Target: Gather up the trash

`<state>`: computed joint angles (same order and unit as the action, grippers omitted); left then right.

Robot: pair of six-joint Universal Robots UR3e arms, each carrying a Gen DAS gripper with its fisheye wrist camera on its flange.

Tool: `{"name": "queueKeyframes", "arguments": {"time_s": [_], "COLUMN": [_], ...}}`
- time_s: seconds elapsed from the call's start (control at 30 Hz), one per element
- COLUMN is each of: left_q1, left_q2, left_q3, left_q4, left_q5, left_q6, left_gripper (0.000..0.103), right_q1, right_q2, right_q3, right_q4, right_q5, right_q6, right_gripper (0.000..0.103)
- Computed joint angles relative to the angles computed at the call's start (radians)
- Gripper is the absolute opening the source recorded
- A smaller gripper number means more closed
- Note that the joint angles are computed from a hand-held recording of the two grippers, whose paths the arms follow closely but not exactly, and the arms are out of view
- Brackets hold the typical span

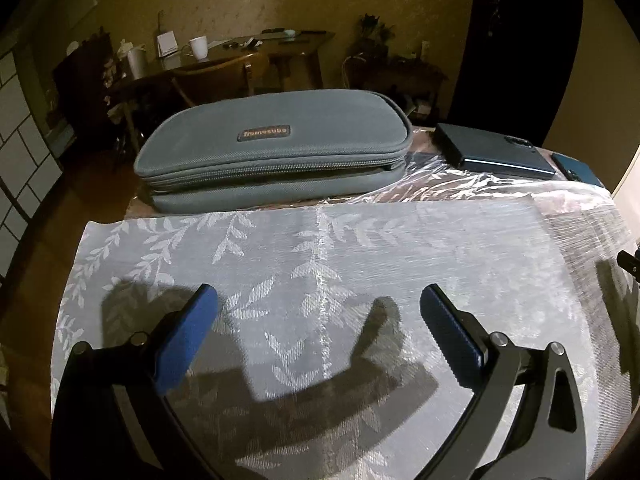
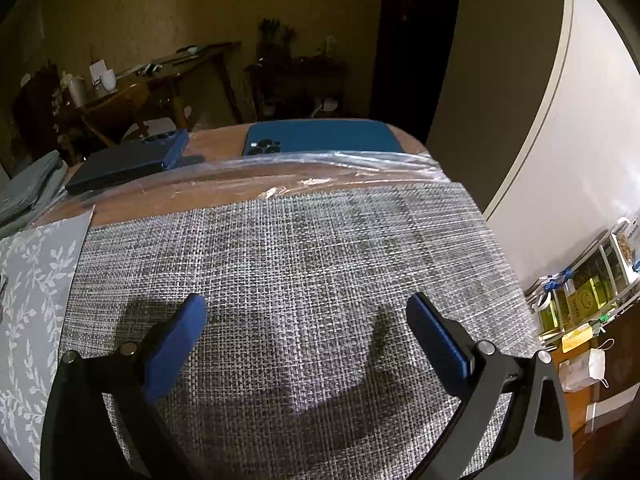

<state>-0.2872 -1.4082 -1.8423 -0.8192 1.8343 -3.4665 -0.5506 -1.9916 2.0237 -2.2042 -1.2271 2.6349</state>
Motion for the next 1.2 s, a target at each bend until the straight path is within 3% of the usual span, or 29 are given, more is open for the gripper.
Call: {"name": "queueKeyframes", "arguments": {"time_s": [0.17,0.43,1.2], "left_q1": [0.004,0.039,0.037], "left_q2": [-0.012,-0.023,-0.03], "left_q3": [0.003,0.019,0.026], "left_q4": [-0.003,-0.052,-0.057], "left_q5": [-0.006,-0.048,-0.043], "left_q6": [-0.001,-0.013,-0.024], "left_gripper": [0.101,0.101,0.102], "right_q1": [0.035,0.038,0.038], "right_q2": [0.045,0.063,0.062], "right_q3": [-0.023,-0.031,-0.029], "right_q4": [-0.009,-0.007,-0.008], "right_q5": [-0.049,-0.052,-0.054], "right_q6": [0.031,0.046,0.045], "right_gripper": [0.098,0.099,0.099]}}
